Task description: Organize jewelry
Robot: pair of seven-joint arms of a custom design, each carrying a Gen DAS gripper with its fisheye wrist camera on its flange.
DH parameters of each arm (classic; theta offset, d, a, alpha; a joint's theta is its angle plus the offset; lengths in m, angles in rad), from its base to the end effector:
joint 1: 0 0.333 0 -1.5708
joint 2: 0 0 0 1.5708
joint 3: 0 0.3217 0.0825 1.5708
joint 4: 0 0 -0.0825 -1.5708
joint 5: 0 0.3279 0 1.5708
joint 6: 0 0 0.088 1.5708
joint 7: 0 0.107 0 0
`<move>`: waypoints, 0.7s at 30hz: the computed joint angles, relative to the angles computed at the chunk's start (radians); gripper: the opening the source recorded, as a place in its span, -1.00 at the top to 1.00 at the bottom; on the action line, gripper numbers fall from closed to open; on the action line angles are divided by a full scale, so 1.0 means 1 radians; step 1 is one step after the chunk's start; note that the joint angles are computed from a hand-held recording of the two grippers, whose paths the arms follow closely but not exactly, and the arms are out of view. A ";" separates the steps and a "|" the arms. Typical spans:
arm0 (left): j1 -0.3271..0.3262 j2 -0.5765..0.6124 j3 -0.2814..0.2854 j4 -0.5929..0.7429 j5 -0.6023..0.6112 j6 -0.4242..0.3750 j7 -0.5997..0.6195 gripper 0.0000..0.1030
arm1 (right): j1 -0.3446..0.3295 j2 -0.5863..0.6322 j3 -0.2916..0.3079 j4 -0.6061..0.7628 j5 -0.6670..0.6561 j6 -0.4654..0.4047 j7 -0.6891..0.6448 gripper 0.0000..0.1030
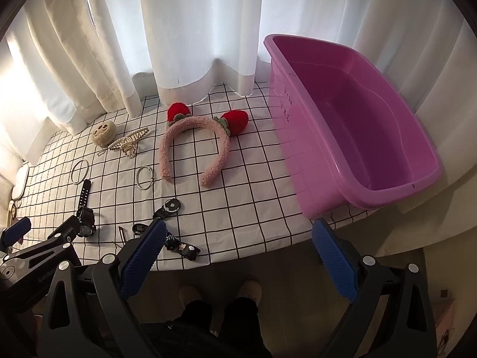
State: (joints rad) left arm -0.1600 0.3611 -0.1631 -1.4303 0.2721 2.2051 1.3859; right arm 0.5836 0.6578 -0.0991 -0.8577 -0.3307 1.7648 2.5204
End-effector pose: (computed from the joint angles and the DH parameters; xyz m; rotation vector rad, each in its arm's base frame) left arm 0.6269 -0.1797 0.5542 -1.7011 2.1469 -0.3632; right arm 0.6159 0.3238 0.5634 -1.5622 2.3923 -0.5888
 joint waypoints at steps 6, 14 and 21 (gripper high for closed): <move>-0.001 0.009 0.000 0.015 0.000 -0.003 0.003 -0.88 | -0.001 0.004 -0.002 0.008 -0.001 -0.002 -0.001 -0.82; -0.002 0.011 0.002 0.021 0.004 -0.002 -0.002 -0.88 | -0.001 0.000 -0.002 -0.001 -0.002 0.003 0.000 -0.82; 0.004 0.015 0.000 0.032 -0.008 -0.001 0.009 -0.88 | -0.003 0.028 -0.006 0.055 0.001 -0.018 -0.016 -0.82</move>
State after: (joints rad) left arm -0.1561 0.3765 -0.1628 -1.3986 0.2641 2.2038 1.3954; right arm 0.5805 0.6859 -0.1046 -0.8031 -0.3294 1.7466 2.5048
